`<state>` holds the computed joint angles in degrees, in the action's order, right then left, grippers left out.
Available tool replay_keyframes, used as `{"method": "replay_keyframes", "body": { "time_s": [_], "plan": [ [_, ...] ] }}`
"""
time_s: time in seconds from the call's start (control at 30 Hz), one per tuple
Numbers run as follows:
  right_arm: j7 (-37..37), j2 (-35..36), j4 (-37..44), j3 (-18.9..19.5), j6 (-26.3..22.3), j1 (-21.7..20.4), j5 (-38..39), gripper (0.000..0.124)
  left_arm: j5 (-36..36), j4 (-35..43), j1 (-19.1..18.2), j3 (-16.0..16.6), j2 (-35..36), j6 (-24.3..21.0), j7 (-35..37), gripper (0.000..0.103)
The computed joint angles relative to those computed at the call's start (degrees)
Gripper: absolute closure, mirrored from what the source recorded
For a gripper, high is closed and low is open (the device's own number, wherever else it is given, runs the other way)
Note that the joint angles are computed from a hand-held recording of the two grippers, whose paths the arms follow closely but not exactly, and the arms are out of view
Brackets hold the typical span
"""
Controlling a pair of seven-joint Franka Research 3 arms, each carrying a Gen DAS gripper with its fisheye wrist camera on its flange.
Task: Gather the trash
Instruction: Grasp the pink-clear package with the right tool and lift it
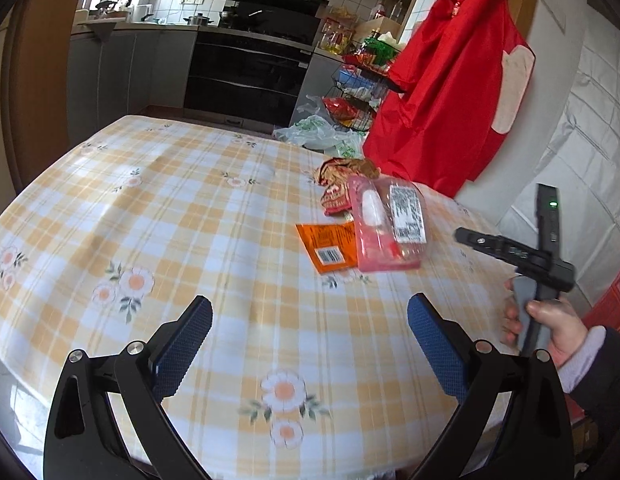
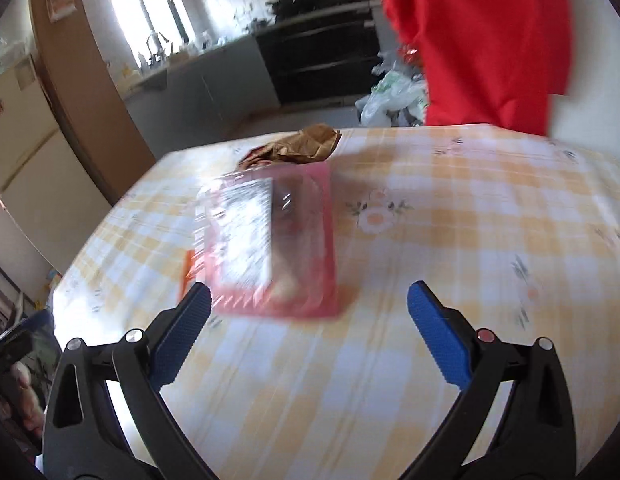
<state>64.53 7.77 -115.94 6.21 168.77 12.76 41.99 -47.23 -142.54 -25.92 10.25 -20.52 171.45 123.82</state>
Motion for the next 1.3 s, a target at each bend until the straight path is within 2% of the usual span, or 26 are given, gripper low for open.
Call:
{"method": "replay_keyframes", "body": {
  "time_s": [0.03, 0.1, 0.23, 0.43, 0.6, 0.63, 0.8, 0.87, 1.1, 1.3],
  "plan": [
    [-1.7, 1.9, 2.5, -0.9, -1.6, 0.5, 1.5, 0.027, -1.3, 1.2, -1.0, 1.1, 1.2, 0.1, 1.1, 0.007],
    [-4.1, 6.7, 8.7, 1.3, -5.9, -2.7, 4.1, 0.027, -3.3, 3.5, -1.0, 1.8, 3.4, -0.6, 2.9, 0.007],
    [-7.2, 13.6, 17.5, 3.1, -12.1, -5.8, 8.8, 0.027, -5.9, 7.3, 0.6, 1.1, 7.2, -2.8, 7.9, 0.007],
    [-7.4, 18.9, 24.7, 4.8, -22.3, -8.5, 13.8, 0.027, -11.5, 9.8, 2.9, -1.3, 9.6, -4.7, 13.8, 0.009],
    [-6.2, 21.3, 27.9, 5.0, -28.6, -9.0, 15.3, 0.028, -13.1, 10.0, 5.8, -4.9, 9.9, -5.8, 14.1, 0.010],
    [-8.0, 21.0, 27.5, 5.7, -29.0, -9.5, 16.8, 0.038, -13.0, 9.8, 6.5, -5.7, 9.7, -6.0, 13.9, 0.010],
    [-14.3, 15.4, 20.6, 6.0, -26.0, -9.4, 24.9, 0.058, -12.5, 9.0, 9.9, -9.6, 8.6, -6.4, 13.6, 0.010],
    [-16.3, 12.4, 17.4, 5.5, -23.9, -8.6, 27.8, 0.062, -12.2, 9.0, 10.6, -10.4, 8.4, -6.4, 13.6, 0.010],
    [-22.5, 1.4, 6.9, 2.5, -17.5, -4.2, 34.2, 0.063, -8.5, 10.1, 11.9, -11.8, 9.2, -9.3, 10.6, 0.015],
    [-28.5, -6.4, 0.2, -0.6, -11.1, -1.0, 40.0, 0.066, -3.4, 14.0, 14.3, -13.6, 13.7, -12.3, 4.7, 0.018]
  ]
}}
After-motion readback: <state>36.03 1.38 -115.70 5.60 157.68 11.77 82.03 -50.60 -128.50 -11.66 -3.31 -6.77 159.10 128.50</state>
